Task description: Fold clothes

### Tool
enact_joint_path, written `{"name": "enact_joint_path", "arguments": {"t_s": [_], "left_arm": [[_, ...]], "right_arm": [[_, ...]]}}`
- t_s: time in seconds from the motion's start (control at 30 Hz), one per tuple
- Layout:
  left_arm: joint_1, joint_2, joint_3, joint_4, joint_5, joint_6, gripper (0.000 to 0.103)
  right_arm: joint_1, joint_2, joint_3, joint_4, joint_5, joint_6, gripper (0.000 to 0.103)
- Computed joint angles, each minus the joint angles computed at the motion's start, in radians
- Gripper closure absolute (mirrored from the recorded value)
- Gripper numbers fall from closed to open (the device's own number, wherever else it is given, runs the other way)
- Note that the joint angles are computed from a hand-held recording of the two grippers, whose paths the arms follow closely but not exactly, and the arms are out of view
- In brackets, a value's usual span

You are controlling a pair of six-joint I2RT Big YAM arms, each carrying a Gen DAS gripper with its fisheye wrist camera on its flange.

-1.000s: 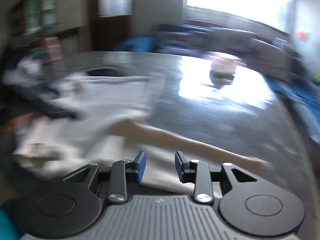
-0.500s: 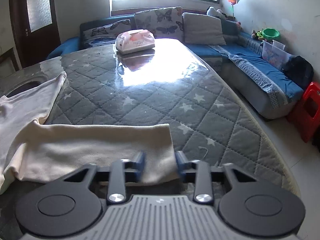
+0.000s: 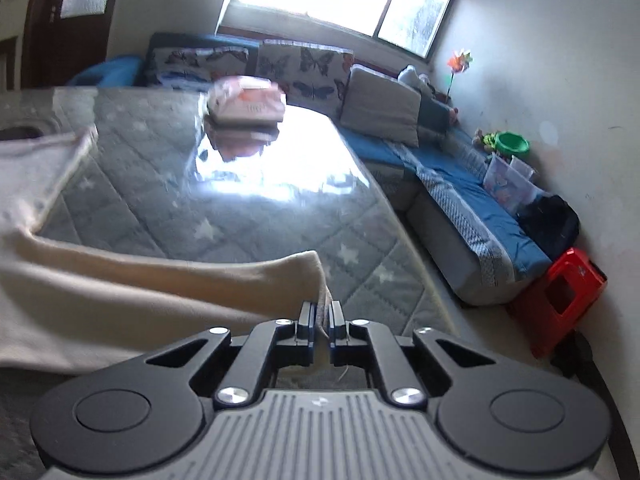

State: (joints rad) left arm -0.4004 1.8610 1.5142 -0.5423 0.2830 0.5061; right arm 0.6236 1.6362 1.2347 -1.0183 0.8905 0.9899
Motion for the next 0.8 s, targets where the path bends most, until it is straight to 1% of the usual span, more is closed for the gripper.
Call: {"name": "enact_joint_path", "arguments": {"t_s": [0.07, 0.1, 0.17, 0.23, 0.3, 0.33, 0.43, 0.5, 0.53, 0.6, 0.67, 0.73, 0.8], "left_arm": [[0.002, 0.001, 0.003, -0.003, 0.004, 0.001, 0.0], [0.004, 0.0, 0.005, -0.003, 0.007, 0.001, 0.0], [0.011, -0.002, 0.008, -0.001, 0.018, -0.003, 0.0], [0.018, -0.008, 0.009, 0.002, 0.028, -0.016, 0.0], [0.031, -0.013, 0.012, 0.004, 0.047, -0.035, 0.0], [0.038, -0.013, 0.017, 0.002, 0.058, -0.044, 0.0], [0.063, -0.014, 0.026, 0.004, 0.075, -0.069, 0.0], [0.083, -0.013, 0.033, 0.012, 0.067, -0.086, 0.0], [0.094, -0.01, 0.039, 0.014, 0.062, -0.096, 0.0], [0.116, -0.003, 0.052, 0.018, 0.051, -0.118, 0.0], [0.14, 0.018, 0.085, 0.012, 0.034, -0.141, 0.0], [0.159, 0.05, 0.133, -0.005, 0.008, -0.162, 0.0], [0.173, 0.092, 0.194, -0.03, -0.015, -0.188, 0.0]], "right_arm": [[-0.009, 0.017, -0.009, 0.008, -0.004, 0.019, 0.095], [-0.009, 0.021, -0.005, -0.002, 0.007, 0.03, 0.09], [-0.006, 0.012, 0.001, -0.016, 0.011, 0.049, 0.088], [0.002, -0.006, 0.005, -0.002, 0.013, 0.041, 0.087], [0.019, -0.022, 0.009, 0.05, 0.022, -0.016, 0.085], [0.023, -0.027, 0.007, 0.093, 0.014, -0.051, 0.084], [0.027, -0.036, -0.005, 0.236, -0.04, -0.152, 0.08], [0.023, -0.028, -0.013, 0.306, -0.09, -0.192, 0.078], [0.02, -0.018, -0.012, 0.322, -0.112, -0.2, 0.078], [0.014, 0.007, 0.001, 0.312, -0.142, -0.201, 0.078], [0.019, 0.024, 0.017, 0.294, -0.15, -0.196, 0.078], [0.031, 0.026, 0.029, 0.301, -0.153, -0.211, 0.077], [0.046, 0.028, 0.049, 0.315, -0.152, -0.245, 0.076]]}}
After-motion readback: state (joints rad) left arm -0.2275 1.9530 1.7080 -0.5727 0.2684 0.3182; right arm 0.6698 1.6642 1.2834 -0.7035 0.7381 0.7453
